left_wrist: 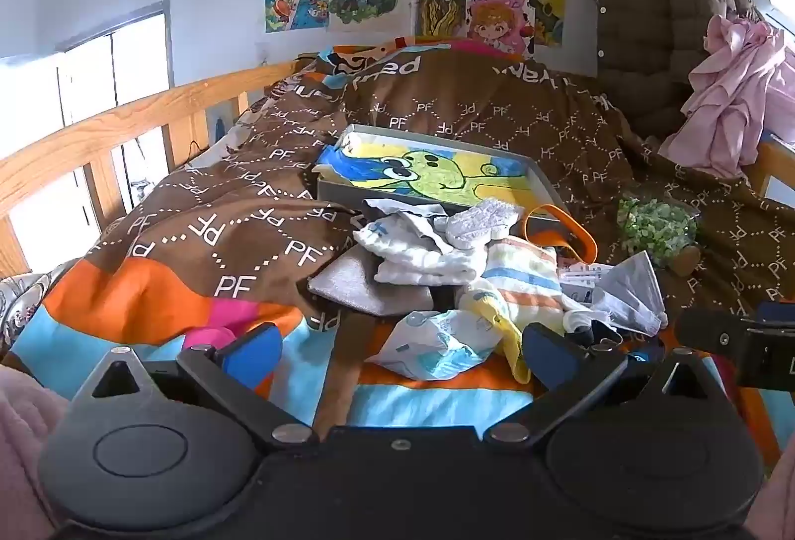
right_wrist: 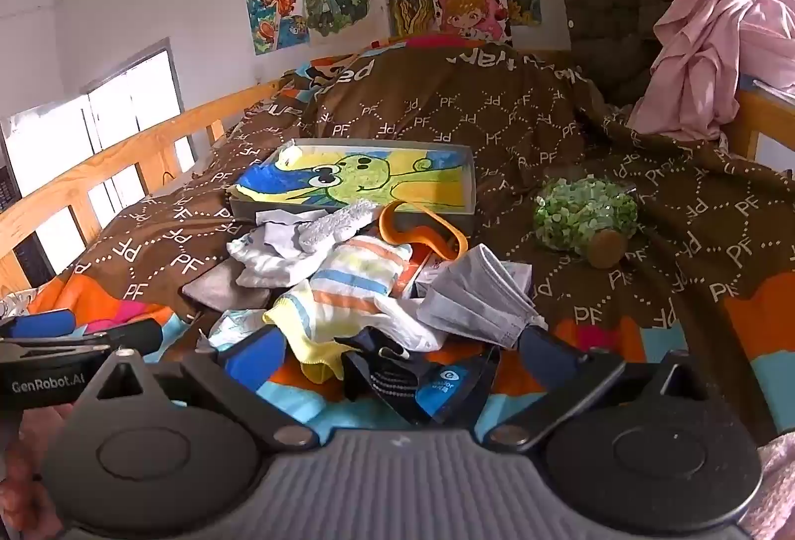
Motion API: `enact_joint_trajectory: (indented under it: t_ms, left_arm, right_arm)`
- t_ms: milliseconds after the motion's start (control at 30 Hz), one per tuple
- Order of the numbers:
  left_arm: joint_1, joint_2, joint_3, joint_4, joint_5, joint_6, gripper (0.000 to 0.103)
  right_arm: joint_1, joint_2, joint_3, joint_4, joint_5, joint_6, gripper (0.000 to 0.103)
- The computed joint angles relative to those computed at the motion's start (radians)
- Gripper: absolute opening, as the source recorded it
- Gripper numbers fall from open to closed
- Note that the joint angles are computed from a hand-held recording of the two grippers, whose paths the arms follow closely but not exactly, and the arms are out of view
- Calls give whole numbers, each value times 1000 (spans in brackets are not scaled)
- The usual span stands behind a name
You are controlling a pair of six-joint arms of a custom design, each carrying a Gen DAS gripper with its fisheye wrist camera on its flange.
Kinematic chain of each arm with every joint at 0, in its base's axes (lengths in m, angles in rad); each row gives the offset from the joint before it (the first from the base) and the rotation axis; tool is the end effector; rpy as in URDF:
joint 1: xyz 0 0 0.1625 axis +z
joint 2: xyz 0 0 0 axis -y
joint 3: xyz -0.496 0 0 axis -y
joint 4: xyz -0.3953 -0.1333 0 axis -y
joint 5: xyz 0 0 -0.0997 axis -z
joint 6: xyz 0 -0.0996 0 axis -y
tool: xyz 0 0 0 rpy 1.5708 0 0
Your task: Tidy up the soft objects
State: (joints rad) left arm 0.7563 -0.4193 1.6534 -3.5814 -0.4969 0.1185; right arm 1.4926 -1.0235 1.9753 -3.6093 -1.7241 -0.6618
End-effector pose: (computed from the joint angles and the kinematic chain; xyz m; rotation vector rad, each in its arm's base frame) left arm -0.3489 -0.6328 0.0273 0.4822 2.0815 -1.2196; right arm 0.0692 -0.6283 0.3065 0.5660 -2.2594 1.2456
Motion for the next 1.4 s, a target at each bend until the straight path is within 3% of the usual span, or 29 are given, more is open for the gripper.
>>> enact_joint_trajectory:
  t_ms: [1400]
  left_arm:
    - [6, -2, -2, 40, -3, -37, 102]
  right_arm:
    - [-3, -2, -10, 41, -2, 30, 103]
